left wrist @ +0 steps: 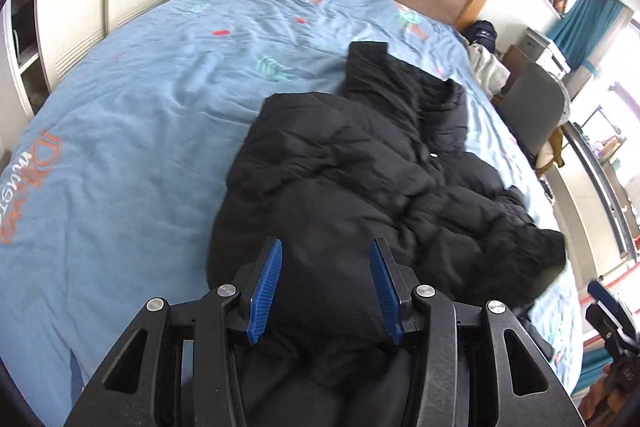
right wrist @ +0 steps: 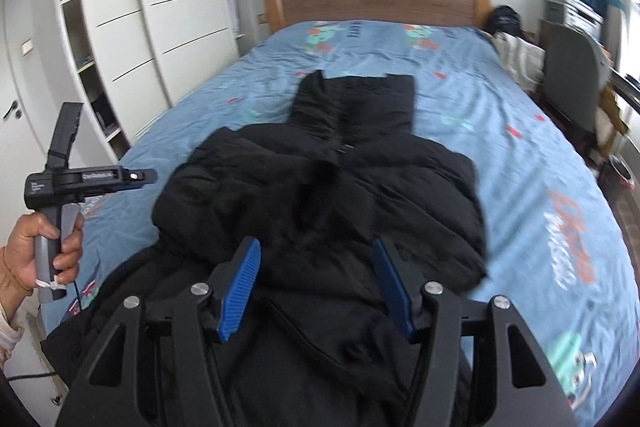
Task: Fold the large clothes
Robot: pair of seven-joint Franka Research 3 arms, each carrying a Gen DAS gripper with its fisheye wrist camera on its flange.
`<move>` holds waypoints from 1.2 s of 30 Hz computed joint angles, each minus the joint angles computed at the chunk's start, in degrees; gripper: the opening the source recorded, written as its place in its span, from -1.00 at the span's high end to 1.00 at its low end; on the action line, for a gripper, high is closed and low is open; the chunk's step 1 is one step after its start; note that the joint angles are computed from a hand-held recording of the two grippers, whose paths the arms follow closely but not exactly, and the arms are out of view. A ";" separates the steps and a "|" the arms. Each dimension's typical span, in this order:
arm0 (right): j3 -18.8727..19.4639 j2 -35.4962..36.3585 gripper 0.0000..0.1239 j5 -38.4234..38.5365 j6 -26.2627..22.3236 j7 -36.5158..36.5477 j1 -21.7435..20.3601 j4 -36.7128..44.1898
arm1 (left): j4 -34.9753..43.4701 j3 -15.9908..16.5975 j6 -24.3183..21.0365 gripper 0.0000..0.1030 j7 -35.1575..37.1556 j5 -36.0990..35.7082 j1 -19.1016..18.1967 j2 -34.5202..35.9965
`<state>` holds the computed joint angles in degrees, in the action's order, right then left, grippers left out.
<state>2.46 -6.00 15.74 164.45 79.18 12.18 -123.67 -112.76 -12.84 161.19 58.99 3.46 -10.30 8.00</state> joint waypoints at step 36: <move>-2.06 16.25 0.08 -8.38 -8.33 4.17 0.35 10.80 | 1.64 2.71 -4.74 -0.40 -12.96 19.17 -4.74 5.76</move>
